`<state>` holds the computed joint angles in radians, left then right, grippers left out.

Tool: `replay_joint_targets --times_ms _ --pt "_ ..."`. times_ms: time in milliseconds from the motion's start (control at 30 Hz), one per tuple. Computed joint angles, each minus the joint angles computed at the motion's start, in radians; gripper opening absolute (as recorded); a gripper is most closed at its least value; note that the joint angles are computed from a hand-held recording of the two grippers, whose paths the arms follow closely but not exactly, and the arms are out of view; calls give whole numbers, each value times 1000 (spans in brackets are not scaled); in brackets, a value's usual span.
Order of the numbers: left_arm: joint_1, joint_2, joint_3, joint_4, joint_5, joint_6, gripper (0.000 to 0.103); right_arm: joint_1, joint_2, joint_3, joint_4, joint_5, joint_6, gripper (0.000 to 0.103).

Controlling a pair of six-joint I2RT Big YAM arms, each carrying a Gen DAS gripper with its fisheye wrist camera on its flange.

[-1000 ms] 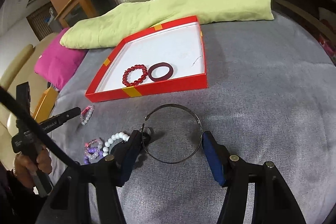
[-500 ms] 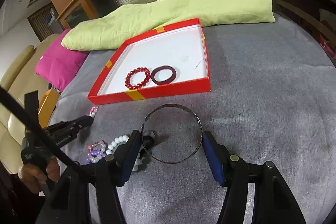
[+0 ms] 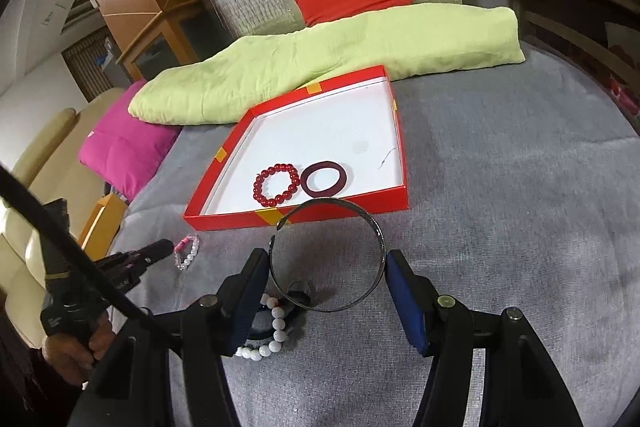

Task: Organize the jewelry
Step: 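Carry both into the red box and open both tools to release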

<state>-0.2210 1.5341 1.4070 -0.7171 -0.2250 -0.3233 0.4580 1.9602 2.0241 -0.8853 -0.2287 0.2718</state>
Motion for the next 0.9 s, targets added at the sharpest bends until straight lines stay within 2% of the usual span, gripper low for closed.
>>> replay_joint_targets --times_ms 33,100,133,167,200,333,433,600,900 --pt "0 5 6 -13 -22 -1 0 0 0 1 -2 1 0 63" --pt "9 23 24 -55 -18 -24 1 -1 -1 -2 -1 -4 1 63" --pt "12 33 32 -73 -17 -35 10 -1 -2 -3 0 -3 0 63" --pt "17 48 42 -93 -18 -45 23 -1 -2 -3 0 -5 0 63" --pt "18 58 49 -106 -25 -54 27 0 -1 -4 1 -7 2 63" --pt "26 78 49 -99 -4 -66 27 3 -1 -5 -2 -12 -6 63" --pt "23 76 44 -87 -12 -65 7 4 -4 -10 -2 -10 -7 63" --pt "0 46 24 -49 -20 -27 7 1 -13 -21 19 -2 -4 63" --pt "-39 -40 3 111 34 25 7 1 27 56 51 4 1 63"
